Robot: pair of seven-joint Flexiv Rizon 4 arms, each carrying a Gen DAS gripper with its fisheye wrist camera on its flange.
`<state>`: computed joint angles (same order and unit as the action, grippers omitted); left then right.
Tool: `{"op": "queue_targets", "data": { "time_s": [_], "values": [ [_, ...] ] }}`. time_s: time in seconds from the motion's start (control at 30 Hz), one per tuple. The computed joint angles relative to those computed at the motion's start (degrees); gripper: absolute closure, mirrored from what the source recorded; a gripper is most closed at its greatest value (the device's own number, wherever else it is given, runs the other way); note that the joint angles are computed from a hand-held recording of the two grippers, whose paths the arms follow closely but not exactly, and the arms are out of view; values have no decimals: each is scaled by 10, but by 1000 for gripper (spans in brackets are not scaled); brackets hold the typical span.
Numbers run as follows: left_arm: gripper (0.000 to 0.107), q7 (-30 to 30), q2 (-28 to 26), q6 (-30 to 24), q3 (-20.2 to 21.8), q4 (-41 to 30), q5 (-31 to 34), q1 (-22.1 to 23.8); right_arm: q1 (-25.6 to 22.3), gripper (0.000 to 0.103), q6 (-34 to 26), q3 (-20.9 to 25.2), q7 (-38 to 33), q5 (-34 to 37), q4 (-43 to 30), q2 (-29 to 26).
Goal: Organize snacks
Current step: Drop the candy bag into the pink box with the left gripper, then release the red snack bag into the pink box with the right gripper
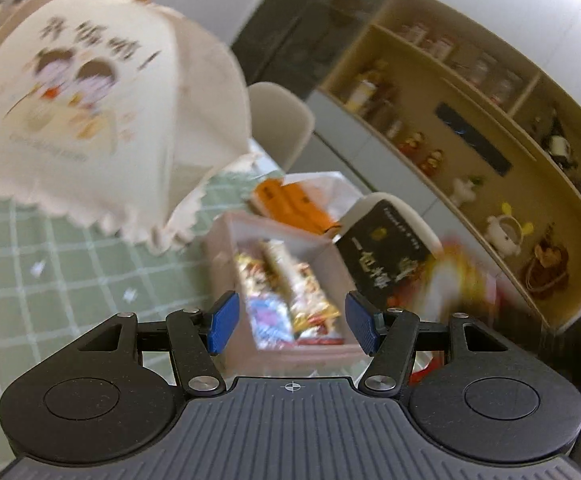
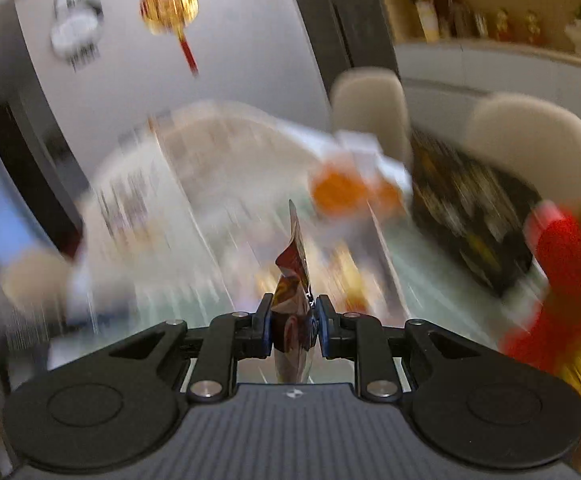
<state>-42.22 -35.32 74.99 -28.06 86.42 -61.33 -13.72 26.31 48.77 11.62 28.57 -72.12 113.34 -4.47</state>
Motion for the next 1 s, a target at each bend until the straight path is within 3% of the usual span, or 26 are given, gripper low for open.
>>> {"op": "queue_targets", "data": {
  "time_s": [0.07,0.2,0.37,0.5,0.57,0.73,0.77,0.8,0.87,0.93,1.0],
  "values": [
    [43,-3,12,-2,4,20,-3,4,-16,76,24,-23,15,-26,-27,-22],
    [43,7,34,5,20,55,6,1,-19,74,6,-34,-41,54,-60,-55],
    [43,3,43,43,44,97,62,-13,-4,73,-5,-28,-43,61,-27,-55],
    [43,-9,29,76,33,130,103,-12,31,70,-66,-13,-80,77,-12,-73],
    [43,0,18,105,14,148,119,-8,50,63,-82,-7,-71,86,-3,-88],
    [42,-3,-10,161,-23,178,182,10,81,60,-50,-6,-35,102,14,-124],
    [43,26,-20,200,-50,185,174,19,88,56,-47,-9,-29,98,16,-130],
    [43,29,-29,221,-58,186,191,22,107,52,-74,-17,-7,66,18,-133],
    [43,29,-45,257,-67,183,219,24,124,40,-116,-15,-19,79,4,-144],
    [43,26,-58,276,-71,178,245,26,131,33,-125,-18,-12,69,4,-148],
    [43,24,-68,285,-59,166,269,17,144,17,-162,-19,-8,76,-4,-155]
  ]
}}
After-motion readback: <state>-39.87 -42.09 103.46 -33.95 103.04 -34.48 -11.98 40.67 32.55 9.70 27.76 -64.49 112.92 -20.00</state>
